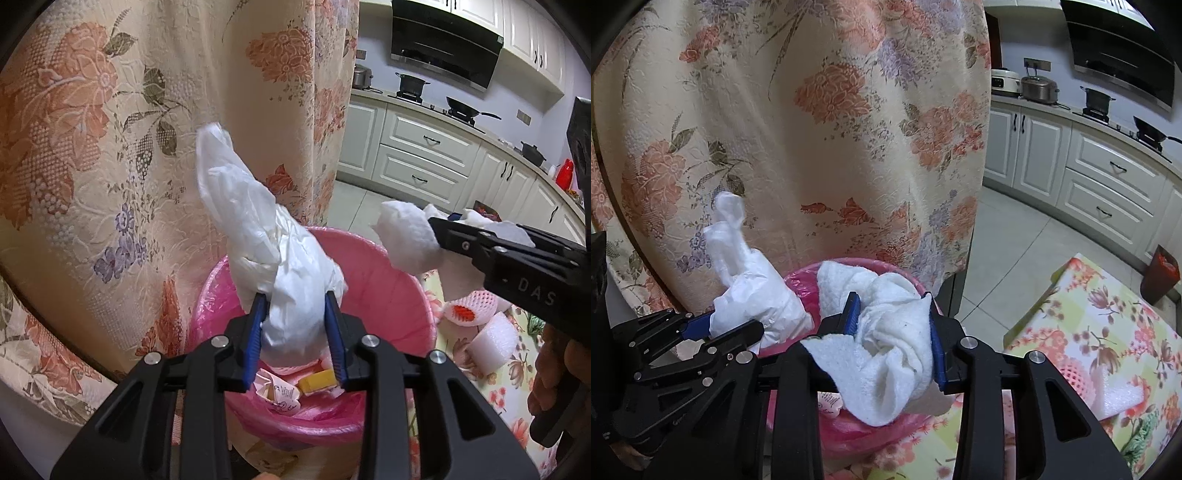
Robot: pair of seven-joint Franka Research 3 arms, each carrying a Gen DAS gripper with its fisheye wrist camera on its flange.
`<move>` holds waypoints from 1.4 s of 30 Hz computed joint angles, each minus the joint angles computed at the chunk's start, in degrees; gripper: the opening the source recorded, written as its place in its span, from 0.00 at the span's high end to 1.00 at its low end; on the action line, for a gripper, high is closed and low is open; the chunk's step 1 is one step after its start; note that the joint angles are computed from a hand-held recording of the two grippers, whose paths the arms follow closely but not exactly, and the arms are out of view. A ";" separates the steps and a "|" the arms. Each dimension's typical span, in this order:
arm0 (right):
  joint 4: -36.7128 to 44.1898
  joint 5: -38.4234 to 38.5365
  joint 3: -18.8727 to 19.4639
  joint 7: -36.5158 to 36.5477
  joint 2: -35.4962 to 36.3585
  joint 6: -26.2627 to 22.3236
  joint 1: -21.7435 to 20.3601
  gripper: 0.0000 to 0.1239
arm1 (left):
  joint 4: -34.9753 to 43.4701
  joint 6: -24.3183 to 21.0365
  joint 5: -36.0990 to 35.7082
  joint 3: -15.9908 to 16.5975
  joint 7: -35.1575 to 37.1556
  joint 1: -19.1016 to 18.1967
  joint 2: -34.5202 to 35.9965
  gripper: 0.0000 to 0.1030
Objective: Collect trash
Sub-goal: 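Open the left tool over the bin while the right tool releases the tissue, then move both tools back over the table toward the pink net and green cloth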
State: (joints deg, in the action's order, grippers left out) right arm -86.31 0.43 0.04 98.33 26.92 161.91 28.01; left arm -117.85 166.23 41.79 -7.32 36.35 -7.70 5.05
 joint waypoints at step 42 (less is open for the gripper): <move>-31.67 -23.80 -7.20 25.81 -22.23 10.46 -3.34 0.46 | 1.63 -2.26 2.11 -3.20 -2.45 -4.27 -0.68 0.43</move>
